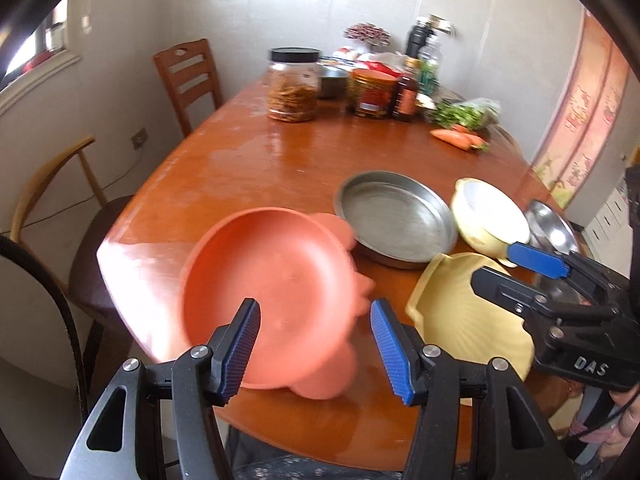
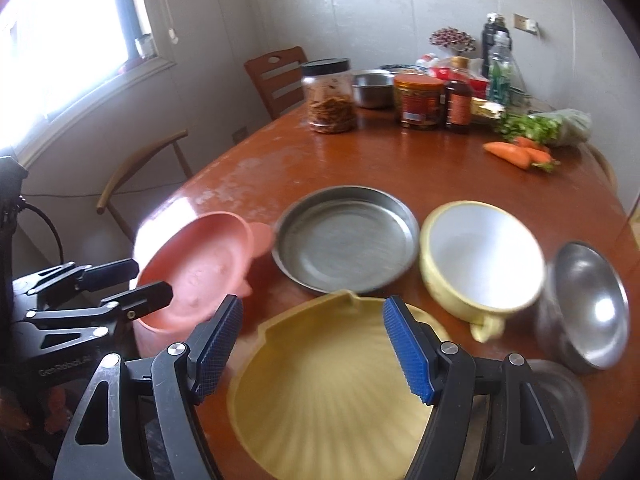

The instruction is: Organize plates and bowls

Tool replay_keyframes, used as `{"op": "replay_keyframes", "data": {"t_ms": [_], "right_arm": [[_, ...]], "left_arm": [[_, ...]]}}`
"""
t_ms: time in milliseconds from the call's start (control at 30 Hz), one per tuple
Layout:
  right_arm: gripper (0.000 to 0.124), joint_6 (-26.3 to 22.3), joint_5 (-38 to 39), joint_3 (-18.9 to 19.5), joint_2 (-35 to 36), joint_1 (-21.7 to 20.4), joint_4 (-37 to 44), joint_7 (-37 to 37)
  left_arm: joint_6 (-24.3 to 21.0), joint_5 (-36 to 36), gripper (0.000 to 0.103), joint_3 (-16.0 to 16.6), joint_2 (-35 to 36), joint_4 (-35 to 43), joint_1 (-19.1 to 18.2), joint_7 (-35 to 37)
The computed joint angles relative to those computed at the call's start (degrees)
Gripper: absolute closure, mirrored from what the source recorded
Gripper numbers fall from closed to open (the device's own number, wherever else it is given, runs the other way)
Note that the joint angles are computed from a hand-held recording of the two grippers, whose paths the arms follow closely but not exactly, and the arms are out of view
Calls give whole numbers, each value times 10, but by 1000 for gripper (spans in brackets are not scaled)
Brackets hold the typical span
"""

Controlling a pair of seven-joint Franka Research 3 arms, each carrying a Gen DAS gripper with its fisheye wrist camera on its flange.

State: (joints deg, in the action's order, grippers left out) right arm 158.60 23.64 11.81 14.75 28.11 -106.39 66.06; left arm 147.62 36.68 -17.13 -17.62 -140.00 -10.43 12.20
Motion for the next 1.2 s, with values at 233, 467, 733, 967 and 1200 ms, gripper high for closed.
{"op": "replay_keyframes", "data": {"t_ms": [233, 467, 733, 967, 1200], "right_arm": [[50, -24, -15, -18, -12, -17, -16, -1], [50, -63, -29, -22, 2, -24, 3, -11], [50, -100, -70, -31, 41, -15, 48, 11], [49, -114, -60, -24, 49, -21, 59, 3], [49, -122, -35, -17, 48, -28, 62, -4]], "left_arm": [[15, -28, 42, -1, 52, 35, -25, 25], [32, -78, 42, 8, 80, 42, -49, 58], [85, -147, 42, 15, 108, 39, -62, 98], [90, -154, 52, 14, 136, 60, -66, 123], [102, -146, 52, 17, 120, 46, -61, 97]]}}
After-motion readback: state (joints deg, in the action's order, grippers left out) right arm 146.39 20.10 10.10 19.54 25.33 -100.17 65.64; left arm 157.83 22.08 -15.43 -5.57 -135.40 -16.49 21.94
